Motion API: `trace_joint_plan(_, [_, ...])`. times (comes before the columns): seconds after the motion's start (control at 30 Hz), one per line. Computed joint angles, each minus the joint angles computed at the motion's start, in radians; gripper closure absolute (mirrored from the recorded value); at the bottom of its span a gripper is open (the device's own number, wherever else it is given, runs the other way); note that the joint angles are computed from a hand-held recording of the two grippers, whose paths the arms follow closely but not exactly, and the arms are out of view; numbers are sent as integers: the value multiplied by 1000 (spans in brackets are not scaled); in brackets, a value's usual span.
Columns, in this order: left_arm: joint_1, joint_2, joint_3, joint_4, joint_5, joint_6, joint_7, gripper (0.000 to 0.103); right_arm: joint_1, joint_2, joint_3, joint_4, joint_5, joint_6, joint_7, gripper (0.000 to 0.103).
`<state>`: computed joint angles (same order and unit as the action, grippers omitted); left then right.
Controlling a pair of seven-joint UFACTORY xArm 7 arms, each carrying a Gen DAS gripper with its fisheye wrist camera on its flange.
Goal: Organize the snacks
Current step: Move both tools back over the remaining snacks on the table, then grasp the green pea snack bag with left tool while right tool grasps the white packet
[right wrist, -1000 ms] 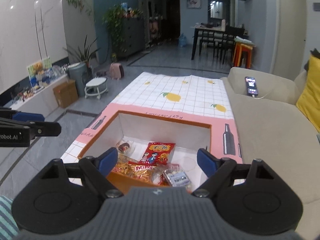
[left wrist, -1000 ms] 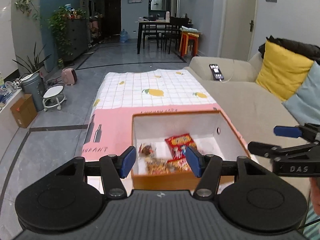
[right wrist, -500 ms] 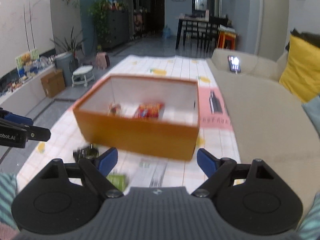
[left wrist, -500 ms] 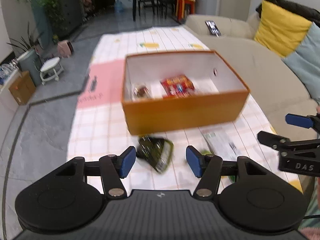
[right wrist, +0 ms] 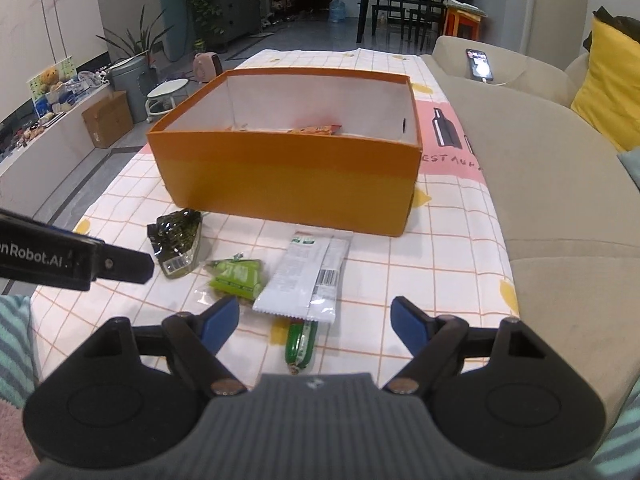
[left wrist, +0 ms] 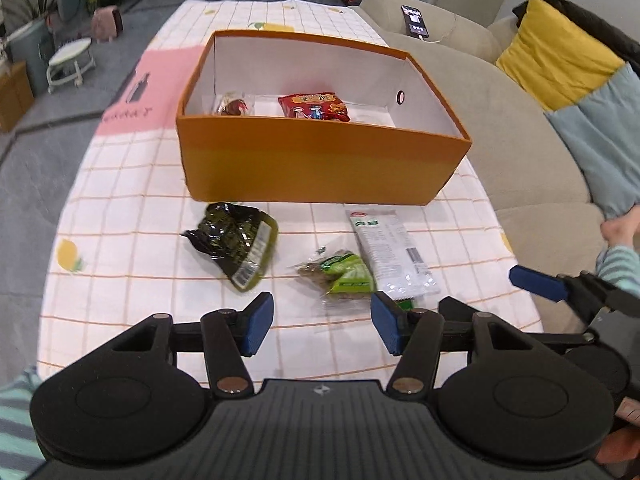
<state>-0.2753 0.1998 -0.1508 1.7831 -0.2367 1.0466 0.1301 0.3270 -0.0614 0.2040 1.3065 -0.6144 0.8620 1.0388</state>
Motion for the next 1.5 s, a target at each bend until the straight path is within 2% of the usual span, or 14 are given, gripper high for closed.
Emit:
trace_joint_plan(0.13, [1,71,-3,90,-29,52,-43,37,-3,30,-8,28,-24,16,-6,29])
trace_joint_plan(0.43, [-20,221,-6,232,-26,119,-188,37,-5,71,-39,47,34,-23,-36,29])
trace_joint_plan(0.57, [-42,247,4,234,20,97,-228,37,-5,84,-49,49,48,-22,-37,29])
trace_joint_plan(0.7, [-28,289,-8,269,-11,114,-253,37,-8,95,-60,46,58,-34,-36,29])
trace_joint_plan(0.97, [-17,314,-25,267,-47,98,-234,35,-17,121,-77,52,98,-64,-50,29])
trace_joint_plan(1.0, [-17,319,-26,269,-52,102,-235,36,-18,125,-79,52,102,-70,-50,29])
trace_joint_plan(1.1, [-10,313,-32,243,-76,88,-228,48,-17,135,-83,57,110,-75,-61,29])
trace_joint_plan(1.23, [-8,299,-31,220,-81,67,-216,52,-18,148,-89,58,125,-90,-78,29])
trace_joint_plan(1.5, [-10,263,-6,211,-18,42,-180,56,-15,200,-104,103,162,-114,-116,29])
